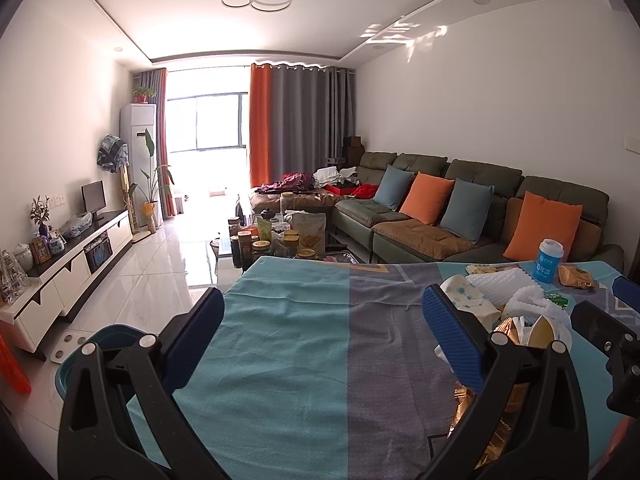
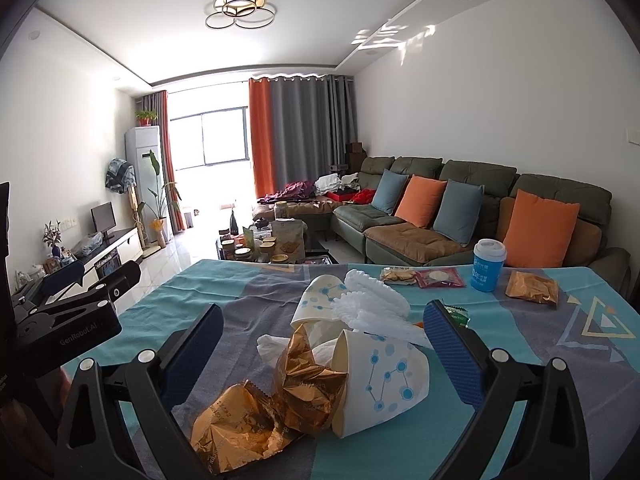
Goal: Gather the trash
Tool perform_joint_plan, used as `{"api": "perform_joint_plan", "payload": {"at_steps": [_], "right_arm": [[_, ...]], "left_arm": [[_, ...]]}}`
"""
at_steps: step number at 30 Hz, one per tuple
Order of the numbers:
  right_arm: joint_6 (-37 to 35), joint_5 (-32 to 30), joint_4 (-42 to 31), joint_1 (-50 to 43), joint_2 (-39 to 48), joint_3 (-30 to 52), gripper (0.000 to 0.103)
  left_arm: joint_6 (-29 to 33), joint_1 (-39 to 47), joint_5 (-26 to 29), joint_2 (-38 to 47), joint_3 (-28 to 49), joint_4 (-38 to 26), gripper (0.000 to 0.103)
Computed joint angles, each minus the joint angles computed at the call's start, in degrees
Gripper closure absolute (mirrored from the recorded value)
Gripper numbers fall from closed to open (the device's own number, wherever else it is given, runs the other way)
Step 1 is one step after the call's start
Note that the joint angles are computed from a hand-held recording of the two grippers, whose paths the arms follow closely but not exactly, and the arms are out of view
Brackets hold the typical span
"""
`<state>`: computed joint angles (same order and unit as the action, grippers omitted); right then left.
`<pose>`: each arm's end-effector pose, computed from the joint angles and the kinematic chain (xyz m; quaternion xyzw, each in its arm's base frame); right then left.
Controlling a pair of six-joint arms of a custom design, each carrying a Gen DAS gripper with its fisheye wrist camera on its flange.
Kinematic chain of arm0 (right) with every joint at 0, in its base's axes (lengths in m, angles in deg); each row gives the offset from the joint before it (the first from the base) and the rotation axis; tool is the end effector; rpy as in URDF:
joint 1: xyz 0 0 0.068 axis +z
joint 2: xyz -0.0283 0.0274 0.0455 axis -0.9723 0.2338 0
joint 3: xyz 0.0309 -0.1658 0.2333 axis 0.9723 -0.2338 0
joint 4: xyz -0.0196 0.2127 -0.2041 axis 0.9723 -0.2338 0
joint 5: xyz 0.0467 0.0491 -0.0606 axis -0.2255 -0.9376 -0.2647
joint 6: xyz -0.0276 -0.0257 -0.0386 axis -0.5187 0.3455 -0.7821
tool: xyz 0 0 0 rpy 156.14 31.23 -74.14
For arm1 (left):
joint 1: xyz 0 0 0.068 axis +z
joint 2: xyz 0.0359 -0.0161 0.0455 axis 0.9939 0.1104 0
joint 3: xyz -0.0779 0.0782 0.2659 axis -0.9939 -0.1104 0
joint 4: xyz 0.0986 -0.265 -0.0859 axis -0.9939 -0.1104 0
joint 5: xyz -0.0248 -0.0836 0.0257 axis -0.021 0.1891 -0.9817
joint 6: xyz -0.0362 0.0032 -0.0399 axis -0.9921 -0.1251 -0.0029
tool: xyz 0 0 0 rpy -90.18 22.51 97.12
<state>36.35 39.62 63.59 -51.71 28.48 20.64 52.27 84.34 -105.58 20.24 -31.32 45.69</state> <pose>0.2480 0.1118 0.1267 -0.1192 0.8046 0.1241 0.5683 0.2376 0.0129 0.0933 -0.1193 0.7904 0.0964 0.5931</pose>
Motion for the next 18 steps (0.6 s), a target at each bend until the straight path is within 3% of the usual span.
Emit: {"api": "perform_joint_plan", "payload": {"at_steps": [18], "right_arm": [[0.1, -0.8, 0.3, -0.3, 0.7, 0.3, 0.006]], "left_arm": [[0.0, -0.1, -0.1, 0.1, -0.2, 0.3, 0.005]]}}
